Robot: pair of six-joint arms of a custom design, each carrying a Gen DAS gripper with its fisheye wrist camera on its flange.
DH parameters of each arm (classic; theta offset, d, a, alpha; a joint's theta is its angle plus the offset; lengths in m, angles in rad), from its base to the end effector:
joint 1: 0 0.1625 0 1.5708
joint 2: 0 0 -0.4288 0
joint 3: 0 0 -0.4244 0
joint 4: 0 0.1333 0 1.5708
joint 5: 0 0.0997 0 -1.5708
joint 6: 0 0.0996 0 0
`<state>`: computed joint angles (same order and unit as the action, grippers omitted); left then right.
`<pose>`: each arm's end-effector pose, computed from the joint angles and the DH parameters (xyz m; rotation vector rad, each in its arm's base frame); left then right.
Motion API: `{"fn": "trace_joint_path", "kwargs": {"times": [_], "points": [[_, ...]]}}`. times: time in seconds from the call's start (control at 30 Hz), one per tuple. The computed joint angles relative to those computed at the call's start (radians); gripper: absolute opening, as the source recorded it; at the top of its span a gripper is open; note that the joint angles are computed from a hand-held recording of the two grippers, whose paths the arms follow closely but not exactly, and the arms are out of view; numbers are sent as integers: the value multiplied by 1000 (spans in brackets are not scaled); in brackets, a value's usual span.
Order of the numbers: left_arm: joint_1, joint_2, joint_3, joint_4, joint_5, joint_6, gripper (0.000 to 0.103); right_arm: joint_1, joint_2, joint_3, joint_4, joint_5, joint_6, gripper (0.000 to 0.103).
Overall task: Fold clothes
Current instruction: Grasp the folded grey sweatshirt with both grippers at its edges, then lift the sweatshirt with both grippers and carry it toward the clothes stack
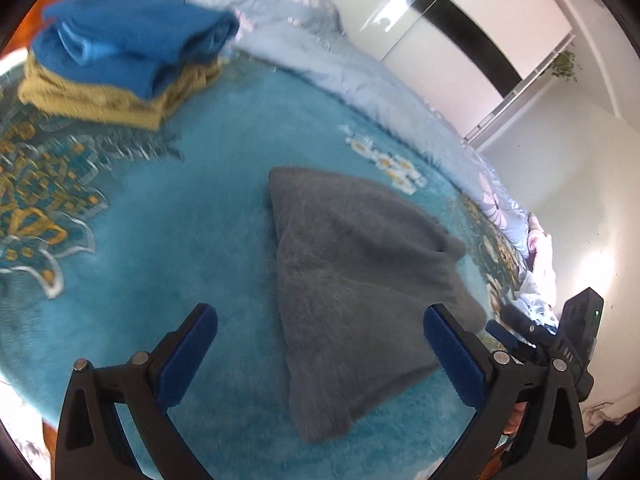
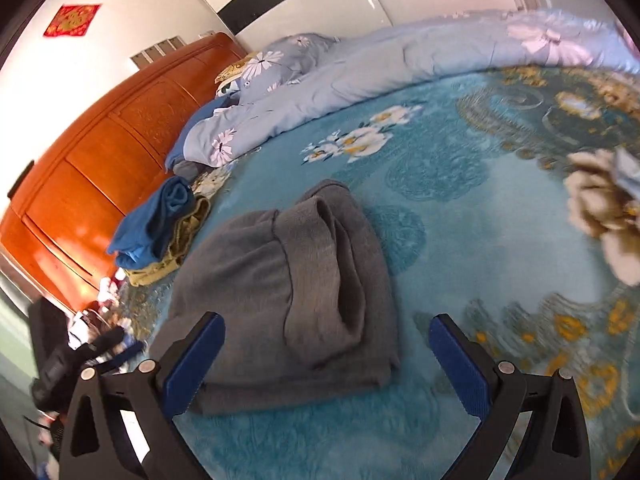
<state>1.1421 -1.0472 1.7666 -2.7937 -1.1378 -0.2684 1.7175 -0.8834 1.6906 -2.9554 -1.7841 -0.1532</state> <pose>-0.1170 -0.6772 0.2231 0.0657 2.7796 -0.8796 0.2137 -0.6783 0.1602 0.3318 -2.7946 0.8344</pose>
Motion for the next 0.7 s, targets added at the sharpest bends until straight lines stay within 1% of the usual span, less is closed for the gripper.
{"fn": "trace_joint_path", "kwargs": {"times": [0.03,0.13,0.23,0.33,0.43,0.47,0.5,0.53,0.57,0.6,0.67,0.7], "points": [[11,14,-16,9,-15,-7,102,-5,14,-22,19,6,0,103],[33,44,-49,35,-57,-15,102,-14,64,-100,83,-4,-9,103],[54,69,-74,51,-111,-8,102,-27,98,-158,147,22,-23,103],[67,80,-85,41,-146,-6,102,-36,128,-213,213,30,-31,103],[86,81,-94,33,-230,-15,102,-39,144,-248,256,50,-33,101],[92,82,-97,32,-258,-20,100,-39,146,-256,268,59,-29,97],[98,84,-100,33,-282,-26,92,-39,147,-261,275,67,-27,95],[101,87,-103,44,-297,-33,86,-40,148,-265,280,77,-29,87],[103,91,-108,60,-307,-42,73,-40,150,-272,293,83,-28,74],[105,92,-106,61,-312,-46,69,-39,153,-280,313,84,-24,72],[106,92,-96,45,-317,-51,69,-38,157,-294,343,85,-23,69],[107,91,-94,40,-322,-58,67,-37,159,-298,353,81,-22,68]]}}
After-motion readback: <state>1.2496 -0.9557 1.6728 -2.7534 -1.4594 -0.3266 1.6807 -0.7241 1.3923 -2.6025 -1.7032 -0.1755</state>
